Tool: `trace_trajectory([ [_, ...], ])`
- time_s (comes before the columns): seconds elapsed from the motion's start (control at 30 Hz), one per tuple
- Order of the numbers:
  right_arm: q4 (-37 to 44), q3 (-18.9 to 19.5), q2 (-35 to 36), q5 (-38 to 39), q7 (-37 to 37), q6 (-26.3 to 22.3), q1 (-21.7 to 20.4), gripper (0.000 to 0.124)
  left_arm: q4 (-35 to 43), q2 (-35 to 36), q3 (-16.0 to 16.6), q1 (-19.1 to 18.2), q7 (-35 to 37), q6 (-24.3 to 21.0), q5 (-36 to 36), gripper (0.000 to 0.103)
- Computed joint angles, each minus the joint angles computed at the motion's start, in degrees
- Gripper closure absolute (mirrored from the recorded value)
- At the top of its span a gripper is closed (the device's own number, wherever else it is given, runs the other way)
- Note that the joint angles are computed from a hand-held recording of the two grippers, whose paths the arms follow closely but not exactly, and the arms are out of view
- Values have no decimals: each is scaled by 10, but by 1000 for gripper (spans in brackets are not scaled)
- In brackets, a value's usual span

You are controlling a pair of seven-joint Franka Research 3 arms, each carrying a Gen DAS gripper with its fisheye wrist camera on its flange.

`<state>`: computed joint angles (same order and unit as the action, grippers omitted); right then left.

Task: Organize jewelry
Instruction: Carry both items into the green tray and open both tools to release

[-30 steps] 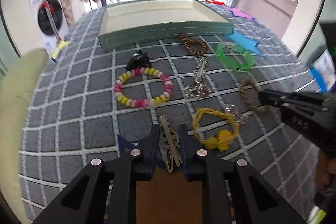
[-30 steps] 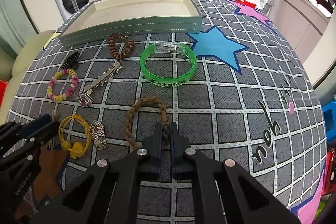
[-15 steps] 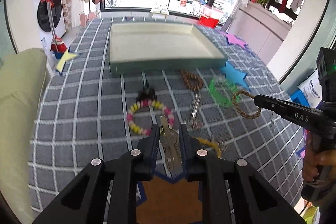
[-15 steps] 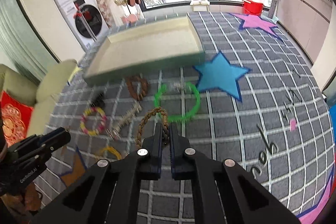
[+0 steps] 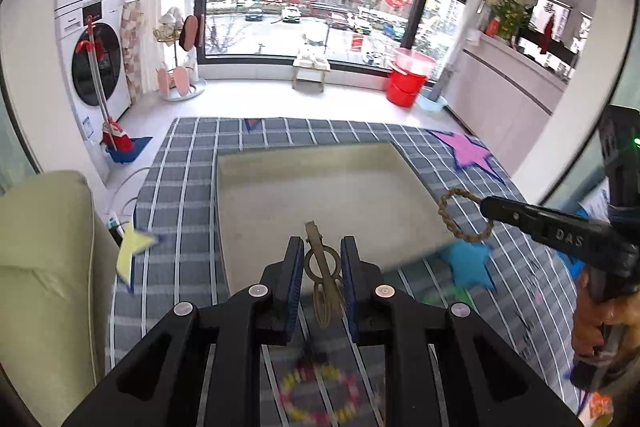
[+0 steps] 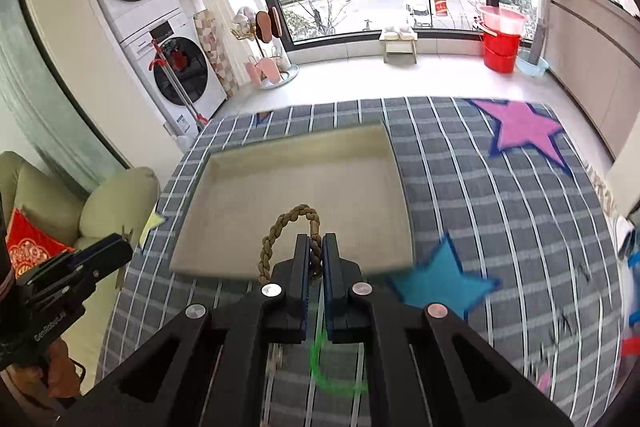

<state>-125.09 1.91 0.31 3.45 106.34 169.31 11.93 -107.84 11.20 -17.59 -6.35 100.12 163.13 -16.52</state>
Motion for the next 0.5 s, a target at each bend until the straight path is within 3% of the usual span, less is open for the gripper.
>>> trace_trajectory([
  [0.27, 154, -17, 143, 39, -34, -31, 3, 118, 216, 182, 62, -53, -147, -51, 168, 70],
  [0.5, 228, -34, 229, 63, -38, -53, 9, 118, 363, 301, 75, -75, -195, -117, 251, 69],
])
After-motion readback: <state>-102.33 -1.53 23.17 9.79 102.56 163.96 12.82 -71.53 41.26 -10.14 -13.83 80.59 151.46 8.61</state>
